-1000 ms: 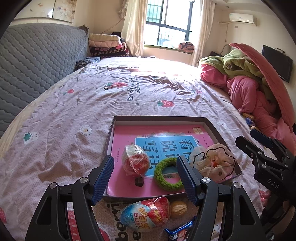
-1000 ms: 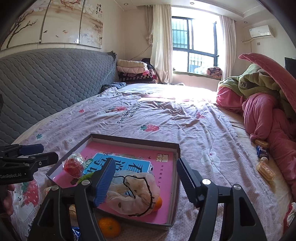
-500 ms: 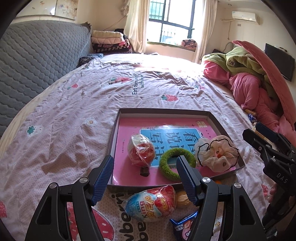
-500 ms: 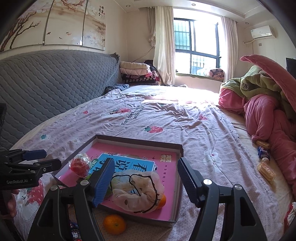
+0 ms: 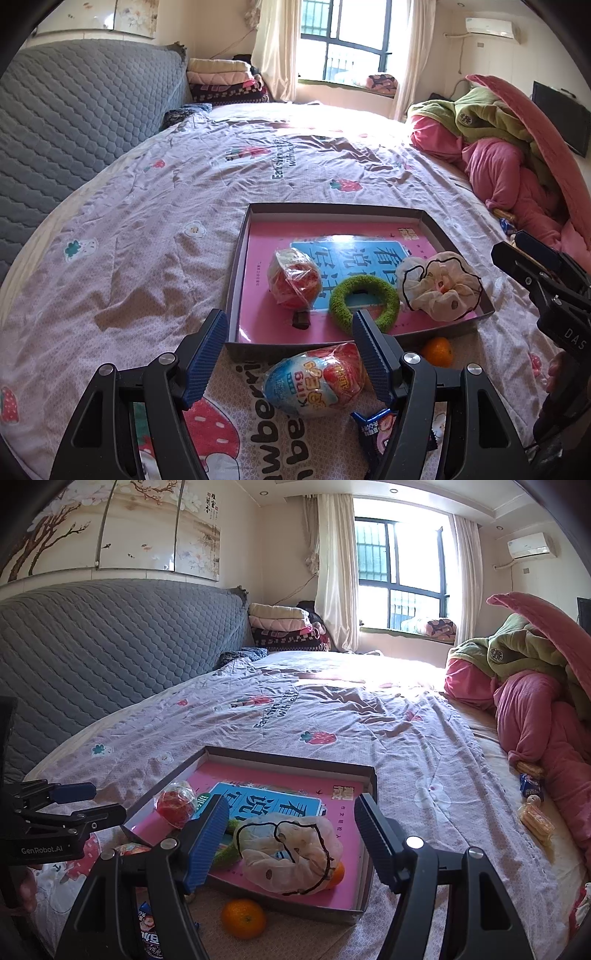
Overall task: Organize objects
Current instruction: 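Open both tools to release ring and pouch, then withdraw from the tray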
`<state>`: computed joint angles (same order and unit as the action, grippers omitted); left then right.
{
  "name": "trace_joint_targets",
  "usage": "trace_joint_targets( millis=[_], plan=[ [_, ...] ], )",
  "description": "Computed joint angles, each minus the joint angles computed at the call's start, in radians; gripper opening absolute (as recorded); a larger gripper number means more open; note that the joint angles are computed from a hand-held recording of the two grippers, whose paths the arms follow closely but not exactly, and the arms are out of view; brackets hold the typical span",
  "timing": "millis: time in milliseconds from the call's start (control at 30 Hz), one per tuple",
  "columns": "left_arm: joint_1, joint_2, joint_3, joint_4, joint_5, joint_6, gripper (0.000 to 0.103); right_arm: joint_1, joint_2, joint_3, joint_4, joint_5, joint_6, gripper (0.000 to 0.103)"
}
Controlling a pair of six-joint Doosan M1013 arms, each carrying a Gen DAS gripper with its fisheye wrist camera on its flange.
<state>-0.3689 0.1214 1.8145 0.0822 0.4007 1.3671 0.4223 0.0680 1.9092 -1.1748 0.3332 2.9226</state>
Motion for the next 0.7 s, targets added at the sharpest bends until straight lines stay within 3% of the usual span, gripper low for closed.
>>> trace_joint_targets(
  millis=[700],
  plan=[
    [-0.017,-0.023,0.053,0.010,0.036,0.012,0.072,0.020,-0.010,0.021,0.085,0.013,-0.072,0.071]
  ],
)
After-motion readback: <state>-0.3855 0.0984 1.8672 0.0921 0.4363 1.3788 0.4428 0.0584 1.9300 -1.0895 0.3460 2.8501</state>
